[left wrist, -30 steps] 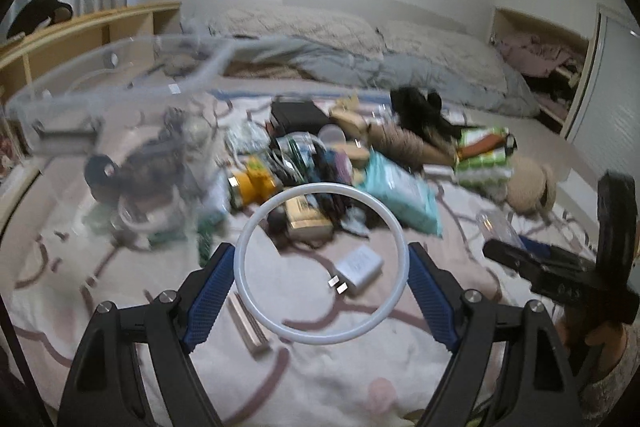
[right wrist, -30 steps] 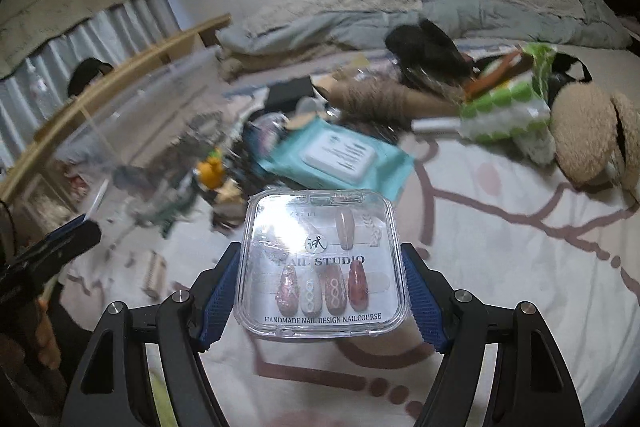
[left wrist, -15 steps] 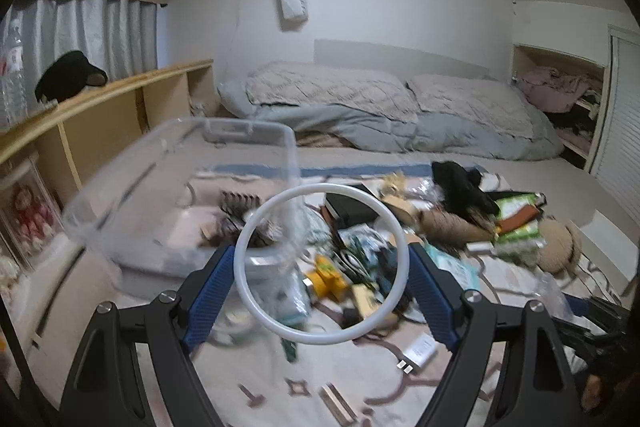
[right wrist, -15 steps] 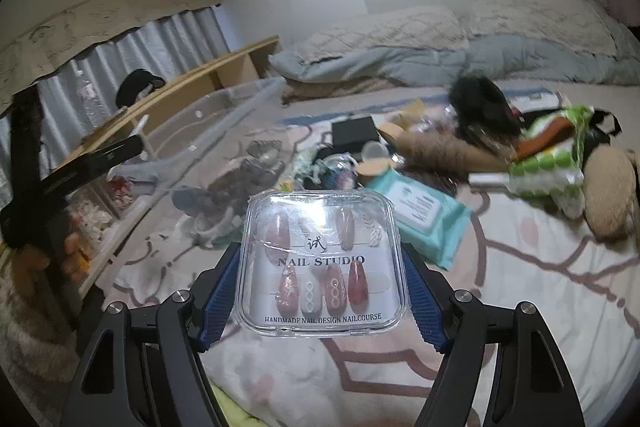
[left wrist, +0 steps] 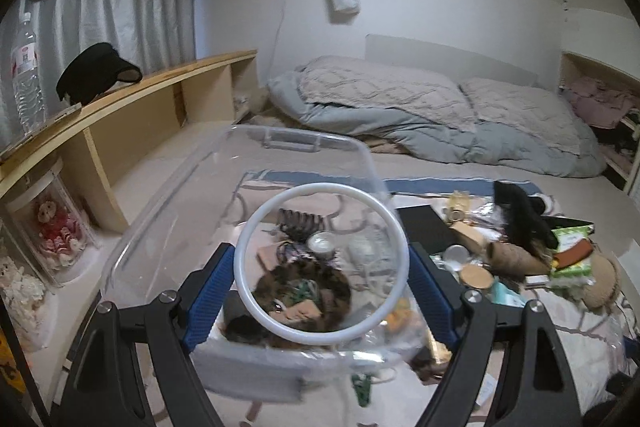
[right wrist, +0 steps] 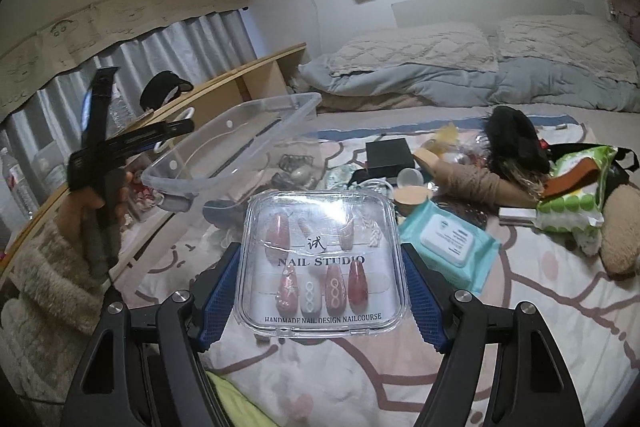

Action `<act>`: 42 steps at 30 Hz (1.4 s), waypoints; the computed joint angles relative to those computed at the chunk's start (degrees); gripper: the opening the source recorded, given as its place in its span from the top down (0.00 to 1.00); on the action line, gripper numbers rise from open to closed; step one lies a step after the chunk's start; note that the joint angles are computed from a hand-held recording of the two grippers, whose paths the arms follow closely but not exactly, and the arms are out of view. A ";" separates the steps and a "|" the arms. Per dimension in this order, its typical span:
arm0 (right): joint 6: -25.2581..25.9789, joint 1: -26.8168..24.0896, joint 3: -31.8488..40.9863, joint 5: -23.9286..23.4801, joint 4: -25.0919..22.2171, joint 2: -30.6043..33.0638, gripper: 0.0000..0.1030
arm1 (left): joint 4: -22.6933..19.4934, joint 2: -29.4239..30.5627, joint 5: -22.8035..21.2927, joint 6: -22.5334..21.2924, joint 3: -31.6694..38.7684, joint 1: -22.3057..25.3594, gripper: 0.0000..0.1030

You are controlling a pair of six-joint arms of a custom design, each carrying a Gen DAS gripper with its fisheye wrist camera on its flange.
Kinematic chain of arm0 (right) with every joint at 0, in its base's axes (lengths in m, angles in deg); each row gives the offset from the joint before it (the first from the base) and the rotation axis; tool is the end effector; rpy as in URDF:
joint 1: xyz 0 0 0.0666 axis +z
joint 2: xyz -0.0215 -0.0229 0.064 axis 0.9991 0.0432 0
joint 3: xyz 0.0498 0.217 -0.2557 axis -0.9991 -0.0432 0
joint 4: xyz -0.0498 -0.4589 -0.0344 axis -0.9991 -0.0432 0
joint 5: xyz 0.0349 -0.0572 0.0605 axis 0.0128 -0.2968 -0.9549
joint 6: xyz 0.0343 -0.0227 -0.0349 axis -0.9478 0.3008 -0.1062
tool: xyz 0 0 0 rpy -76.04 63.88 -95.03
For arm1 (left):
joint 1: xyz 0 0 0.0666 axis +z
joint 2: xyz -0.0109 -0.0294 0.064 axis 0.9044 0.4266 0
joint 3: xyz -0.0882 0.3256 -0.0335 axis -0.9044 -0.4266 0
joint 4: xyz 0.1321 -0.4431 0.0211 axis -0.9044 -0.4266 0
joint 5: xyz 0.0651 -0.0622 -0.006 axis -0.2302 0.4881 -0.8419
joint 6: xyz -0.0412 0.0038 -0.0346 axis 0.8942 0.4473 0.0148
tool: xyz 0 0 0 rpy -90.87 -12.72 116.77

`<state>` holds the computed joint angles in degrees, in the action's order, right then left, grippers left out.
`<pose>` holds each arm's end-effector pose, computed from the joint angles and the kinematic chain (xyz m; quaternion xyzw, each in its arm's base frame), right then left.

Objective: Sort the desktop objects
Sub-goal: 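Carry the nail-tip box in the right tool toward the clear bin, then lower the right tool into the clear bin and open it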

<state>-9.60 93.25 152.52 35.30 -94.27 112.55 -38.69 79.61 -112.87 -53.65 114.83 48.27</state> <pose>0.3190 0.0514 0.6312 -0.1695 0.8495 0.2820 0.4125 0.3648 -0.0930 0.6692 -0.0954 0.8713 0.0556 0.4781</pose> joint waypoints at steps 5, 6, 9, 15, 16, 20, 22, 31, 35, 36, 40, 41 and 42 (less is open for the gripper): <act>-0.37 0.93 0.59 -0.36 -0.53 1.04 0.26 | -2.13 2.94 3.54 0.55 1.87 3.33 0.18; -0.37 1.21 0.61 -0.08 -0.53 1.14 0.26 | -2.68 3.60 3.84 0.54 2.19 3.85 0.18; -0.51 1.84 0.90 0.33 -0.70 1.41 0.26 | -4.30 5.29 4.41 0.66 2.95 5.17 0.18; -0.90 2.82 2.05 0.45 -0.78 2.62 0.26 | -6.01 6.78 5.03 1.31 3.06 7.62 0.18; -1.12 3.01 2.34 0.37 -0.73 2.94 0.26 | -6.17 6.80 5.21 1.50 3.04 7.89 0.18; -1.97 4.38 3.91 0.74 -0.37 4.47 0.26 | -6.60 6.28 5.79 2.99 2.65 8.59 0.18; -2.26 5.22 4.74 1.14 0.01 5.16 0.26 | -7.02 6.00 6.92 3.32 2.47 8.88 0.18; -3.05 10.11 11.66 2.95 0.30 10.70 0.26 | -7.34 3.29 4.75 0.90 -0.38 9.02 0.04; -3.37 12.63 16.09 4.37 -0.08 14.12 0.26 | -6.17 1.03 5.08 -0.11 -2.35 9.26 0.04; -3.46 13.29 17.34 4.73 -0.32 15.09 0.26 | -5.64 0.29 5.49 -0.27 -2.94 9.33 0.04; -2.83 15.77 22.88 6.85 -1.41 19.38 0.26 | -4.99 -1.58 6.12 -0.23 -3.84 9.11 0.04; -2.64 16.52 24.75 7.71 -1.81 20.86 0.26 | -4.64 -2.35 6.62 -0.33 -4.23 9.18 0.04; -2.55 17.19 26.38 8.46 -2.27 22.16 0.26 | -4.46 -2.79 6.70 -0.41 -4.41 9.15 0.04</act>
<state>-12.15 110.44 178.90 43.76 -96.55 134.71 -43.14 76.82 -106.17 -54.06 110.42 57.43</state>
